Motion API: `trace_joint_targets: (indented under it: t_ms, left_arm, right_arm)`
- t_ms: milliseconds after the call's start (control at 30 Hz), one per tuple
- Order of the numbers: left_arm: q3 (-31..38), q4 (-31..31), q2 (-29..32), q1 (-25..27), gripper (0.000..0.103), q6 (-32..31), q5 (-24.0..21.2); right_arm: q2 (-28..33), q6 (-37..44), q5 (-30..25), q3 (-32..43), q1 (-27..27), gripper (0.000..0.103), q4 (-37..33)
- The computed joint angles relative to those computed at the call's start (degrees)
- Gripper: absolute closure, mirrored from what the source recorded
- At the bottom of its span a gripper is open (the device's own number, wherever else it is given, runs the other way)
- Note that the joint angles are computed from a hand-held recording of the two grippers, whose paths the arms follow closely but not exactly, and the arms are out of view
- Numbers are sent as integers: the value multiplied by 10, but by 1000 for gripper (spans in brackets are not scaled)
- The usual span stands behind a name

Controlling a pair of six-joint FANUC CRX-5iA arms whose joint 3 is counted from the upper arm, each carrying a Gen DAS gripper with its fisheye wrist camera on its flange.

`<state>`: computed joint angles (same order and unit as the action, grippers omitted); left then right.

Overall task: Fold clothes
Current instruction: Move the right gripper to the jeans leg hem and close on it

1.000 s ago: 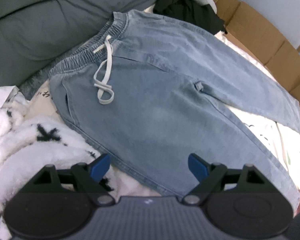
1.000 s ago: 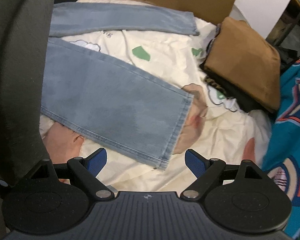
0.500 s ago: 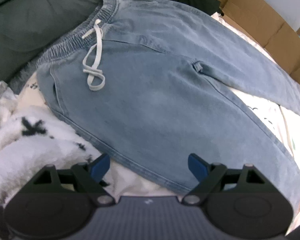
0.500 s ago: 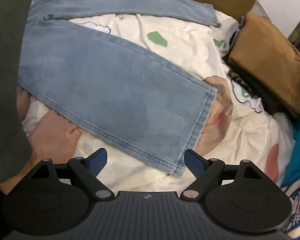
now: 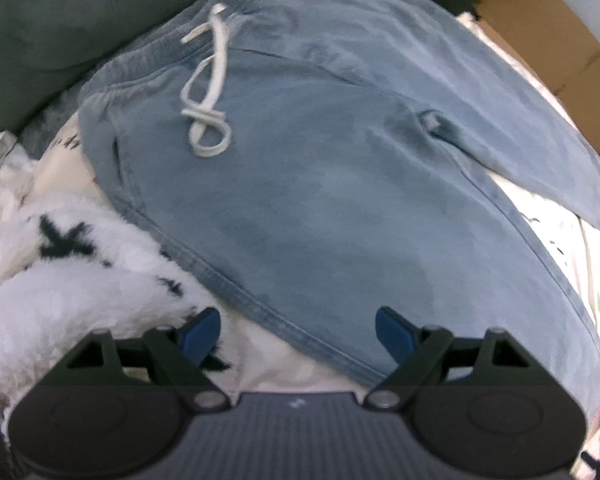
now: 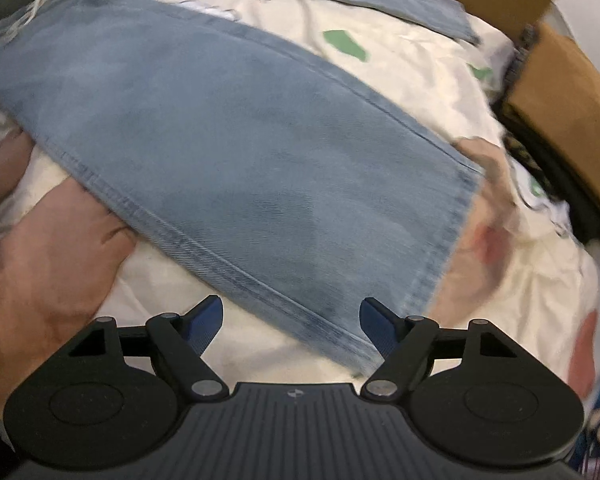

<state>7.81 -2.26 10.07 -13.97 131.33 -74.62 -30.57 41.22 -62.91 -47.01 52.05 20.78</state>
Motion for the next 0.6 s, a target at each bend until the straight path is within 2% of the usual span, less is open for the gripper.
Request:
trace_joint_targets:
  t_ms: [100, 233, 467, 533, 567, 600]
  left_arm:
    - [5, -1, 9, 1, 16, -4, -9]
    - [15, -5, 18, -3, 16, -1, -21]
    - [39, -9, 38, -11, 16, -5, -35]
    - [43, -7, 43, -14, 16, -5, -34]
    - [45, -7, 45, -15, 16, -5, -34]
    - [48, -7, 48, -17, 16, -7, -36]
  right_arm:
    - [17, 32, 20, -5, 4, 23, 3]
    - [36, 22, 39, -13, 7, 23, 12]
    - [37, -84, 61, -47, 35, 20, 63]
    - [32, -103, 58, -51, 37, 22, 65]
    - [31, -107, 54, -53, 43, 25, 73]
    - [31, -106, 49, -54, 48, 33, 80]
